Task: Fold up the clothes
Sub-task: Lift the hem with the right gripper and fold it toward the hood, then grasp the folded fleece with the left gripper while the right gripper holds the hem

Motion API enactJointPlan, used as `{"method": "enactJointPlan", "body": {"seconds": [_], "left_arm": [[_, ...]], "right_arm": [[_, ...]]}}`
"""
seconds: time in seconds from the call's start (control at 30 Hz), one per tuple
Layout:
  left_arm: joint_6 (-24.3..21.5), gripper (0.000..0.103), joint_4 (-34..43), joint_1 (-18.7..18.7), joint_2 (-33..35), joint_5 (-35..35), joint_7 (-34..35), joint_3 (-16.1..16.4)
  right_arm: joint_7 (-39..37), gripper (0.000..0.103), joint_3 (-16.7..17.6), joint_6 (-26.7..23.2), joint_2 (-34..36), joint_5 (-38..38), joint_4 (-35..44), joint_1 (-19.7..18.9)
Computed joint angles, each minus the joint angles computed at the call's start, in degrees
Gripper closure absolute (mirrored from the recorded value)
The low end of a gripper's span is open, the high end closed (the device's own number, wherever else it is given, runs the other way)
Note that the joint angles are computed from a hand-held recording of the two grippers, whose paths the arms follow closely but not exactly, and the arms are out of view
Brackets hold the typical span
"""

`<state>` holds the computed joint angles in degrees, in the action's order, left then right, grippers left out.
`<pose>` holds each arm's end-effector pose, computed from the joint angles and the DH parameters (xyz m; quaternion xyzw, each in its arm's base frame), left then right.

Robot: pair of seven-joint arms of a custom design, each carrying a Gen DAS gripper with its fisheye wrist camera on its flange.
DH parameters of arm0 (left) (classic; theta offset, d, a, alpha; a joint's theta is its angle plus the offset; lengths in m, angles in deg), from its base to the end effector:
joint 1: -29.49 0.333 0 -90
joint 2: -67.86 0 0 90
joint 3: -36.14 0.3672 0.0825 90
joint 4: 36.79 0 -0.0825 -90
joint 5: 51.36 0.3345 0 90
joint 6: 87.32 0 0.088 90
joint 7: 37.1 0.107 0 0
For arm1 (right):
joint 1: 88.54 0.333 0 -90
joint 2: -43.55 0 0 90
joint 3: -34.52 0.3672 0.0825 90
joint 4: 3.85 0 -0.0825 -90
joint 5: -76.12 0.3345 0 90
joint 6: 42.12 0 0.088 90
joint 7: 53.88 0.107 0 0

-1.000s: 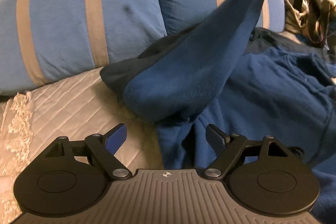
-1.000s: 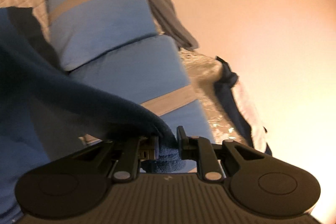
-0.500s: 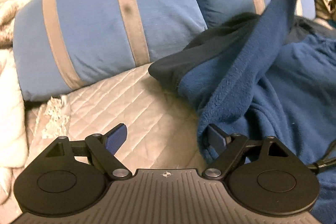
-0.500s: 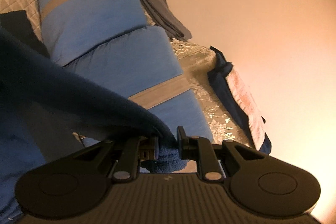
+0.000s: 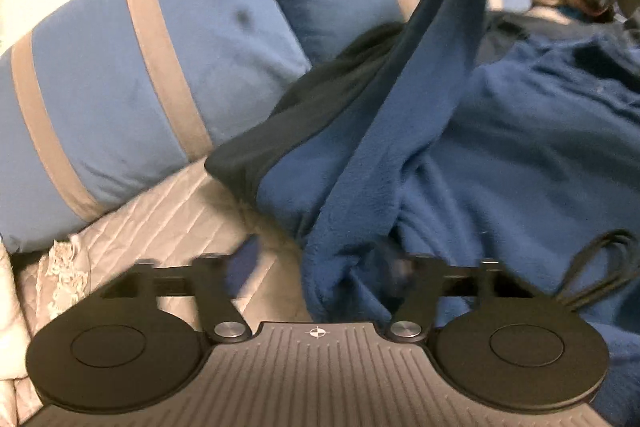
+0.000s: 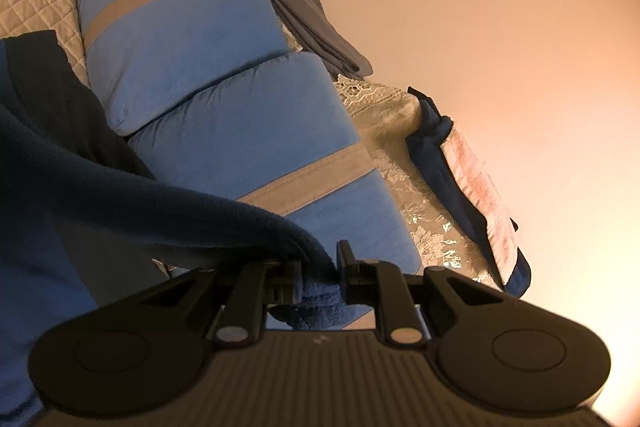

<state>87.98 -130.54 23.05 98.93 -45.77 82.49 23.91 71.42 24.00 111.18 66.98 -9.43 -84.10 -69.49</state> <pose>0.6902 -0.2007 0.4883 -0.3164 0.8441 -0.2895 0.3218 0.6788 0.1635 0.6099 -0.7087 0.3180 -0.6272 0.0574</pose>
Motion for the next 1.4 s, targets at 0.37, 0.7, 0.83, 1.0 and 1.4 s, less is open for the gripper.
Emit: {"method": "enactJointPlan", "body": {"seconds": [0.37, 0.7, 0.83, 1.0, 1.4], "left_arm": [[1.24, 0.091, 0.74, -4.81, -0.56, 4.17, -7.92, 8.76], [-0.37, 0.090, 1.11, -5.72, -0.21, 6.76, -12.61, 11.16], [-0.51, 0.090, 2.44, -7.92, 0.82, 9.15, -15.96, 14.40], [-1.19, 0.087, 2.99, -10.12, 1.26, 12.30, -20.48, 17.30], [-5.86, 0.025, -1.43, 9.82, -6.62, -9.33, -14.54, -6.06]], "right_arm": [[-7.37, 0.086, 2.33, 6.52, -5.87, 7.87, -12.80, -4.57], [-32.79, 0.089, 7.76, 14.78, -16.14, 31.74, -37.31, -9.16], [-43.29, 0.089, 9.65, 15.52, -18.10, 42.19, -43.06, -9.35], [-51.66, 0.089, 10.87, 14.18, -18.21, 52.02, -45.16, -8.58], [-47.74, 0.000, 11.14, 23.89, -25.76, 63.99, -49.50, -10.42]]}}
